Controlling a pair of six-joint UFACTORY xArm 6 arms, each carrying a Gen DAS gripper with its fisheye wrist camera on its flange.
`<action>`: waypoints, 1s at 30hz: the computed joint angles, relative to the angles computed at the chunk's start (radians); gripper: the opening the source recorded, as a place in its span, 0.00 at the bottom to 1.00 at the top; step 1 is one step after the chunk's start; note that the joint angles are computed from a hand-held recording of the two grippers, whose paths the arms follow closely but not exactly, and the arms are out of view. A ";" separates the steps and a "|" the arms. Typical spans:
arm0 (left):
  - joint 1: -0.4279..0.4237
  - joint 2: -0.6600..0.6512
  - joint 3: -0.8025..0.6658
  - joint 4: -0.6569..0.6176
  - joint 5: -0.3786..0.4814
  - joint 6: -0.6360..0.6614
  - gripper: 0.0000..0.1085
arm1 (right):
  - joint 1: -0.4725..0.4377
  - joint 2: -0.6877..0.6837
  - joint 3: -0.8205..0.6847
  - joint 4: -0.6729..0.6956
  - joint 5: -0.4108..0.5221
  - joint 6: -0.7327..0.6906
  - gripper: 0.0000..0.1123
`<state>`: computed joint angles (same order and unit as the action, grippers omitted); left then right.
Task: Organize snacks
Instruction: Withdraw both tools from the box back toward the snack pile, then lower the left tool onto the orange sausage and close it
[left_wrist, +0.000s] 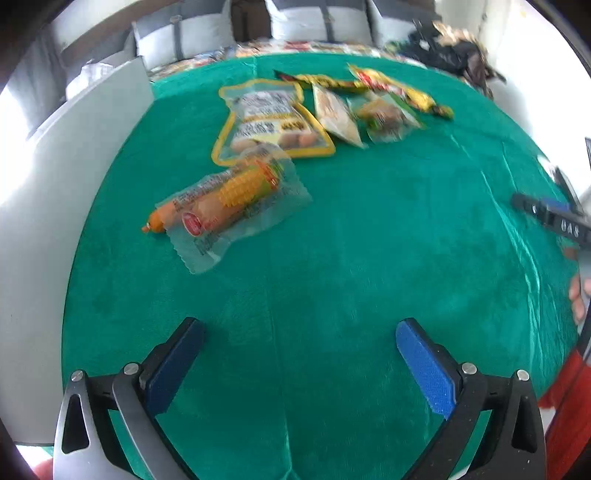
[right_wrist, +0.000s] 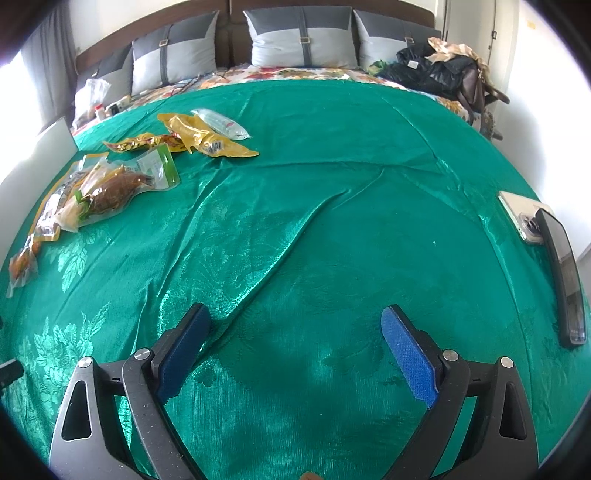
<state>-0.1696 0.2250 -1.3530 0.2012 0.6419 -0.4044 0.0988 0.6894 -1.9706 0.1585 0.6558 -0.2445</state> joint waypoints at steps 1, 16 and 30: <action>-0.001 0.002 0.007 0.028 -0.019 -0.031 0.95 | 0.000 0.000 -0.001 0.000 0.001 0.000 0.86; 0.019 -0.025 0.083 0.081 -0.148 -0.049 0.95 | 0.001 -0.005 0.004 -0.005 -0.008 0.009 0.86; 0.118 0.322 -0.520 -0.151 0.243 0.331 0.95 | 0.002 -0.006 0.003 -0.014 -0.008 0.020 0.86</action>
